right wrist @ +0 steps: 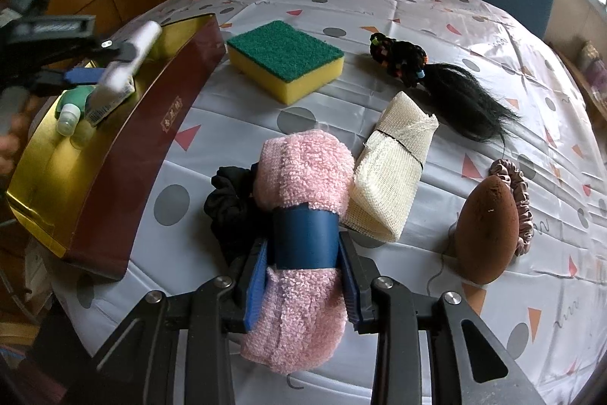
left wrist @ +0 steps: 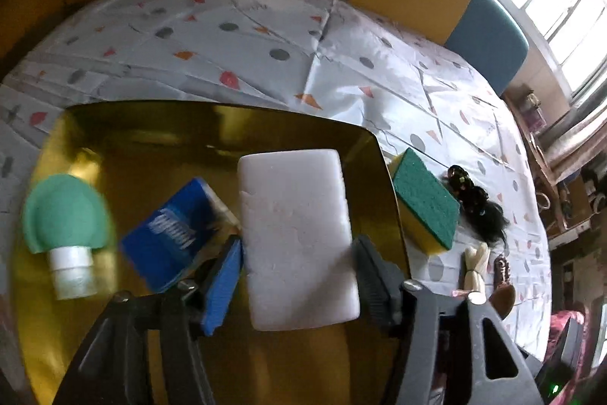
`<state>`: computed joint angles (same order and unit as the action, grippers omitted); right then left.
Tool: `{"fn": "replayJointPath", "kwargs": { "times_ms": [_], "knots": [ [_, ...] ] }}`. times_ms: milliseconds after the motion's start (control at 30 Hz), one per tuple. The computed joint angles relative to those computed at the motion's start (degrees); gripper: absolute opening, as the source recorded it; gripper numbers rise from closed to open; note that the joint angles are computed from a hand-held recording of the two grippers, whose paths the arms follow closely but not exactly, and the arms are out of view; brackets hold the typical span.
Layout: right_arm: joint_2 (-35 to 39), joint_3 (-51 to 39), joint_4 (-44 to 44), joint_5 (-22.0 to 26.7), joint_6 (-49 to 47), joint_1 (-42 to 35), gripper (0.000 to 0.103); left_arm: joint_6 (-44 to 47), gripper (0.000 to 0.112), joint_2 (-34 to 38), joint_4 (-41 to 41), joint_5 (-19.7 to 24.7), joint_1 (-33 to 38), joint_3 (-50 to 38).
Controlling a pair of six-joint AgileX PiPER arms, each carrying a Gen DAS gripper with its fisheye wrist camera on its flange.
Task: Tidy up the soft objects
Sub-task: 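Carry foam block to tray with left gripper while right grasps pink fuzzy wrap, then lower the pink towel roll into the gold tray and open the right gripper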
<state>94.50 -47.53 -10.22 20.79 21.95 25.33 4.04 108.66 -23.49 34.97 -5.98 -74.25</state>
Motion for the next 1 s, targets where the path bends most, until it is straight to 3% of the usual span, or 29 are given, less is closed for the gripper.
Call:
{"fn": "replayJointPath", "kwargs": {
  "times_ms": [33,200,567,767,1000],
  "knots": [
    [0.1,-0.1,-0.2,0.0,0.1,0.0,0.035,-1.4,0.080,1.3,1.3,0.9,-0.2,-1.6],
    [0.5,-0.3,-1.0,0.2,0.8,0.3,0.036,-1.7,0.082,-1.3,2.8,-1.5,-0.2,2.0],
    [-0.2,0.3,-5.6,0.2,6.0,1.4,0.035,-18.5,0.082,-27.0,25.9,-10.9,-3.8,25.9],
    [-1.4,0.7,-9.2,0.3,11.1,1.8,0.034,-22.7,0.082,-36.5,31.1,-10.9,-4.7,33.4],
    [-5.3,-0.6,-12.0,2.0,17.6,5.7,0.034,-20.9,0.082,-41.6,30.1,-10.5,-3.6,36.9]
  ]
}}
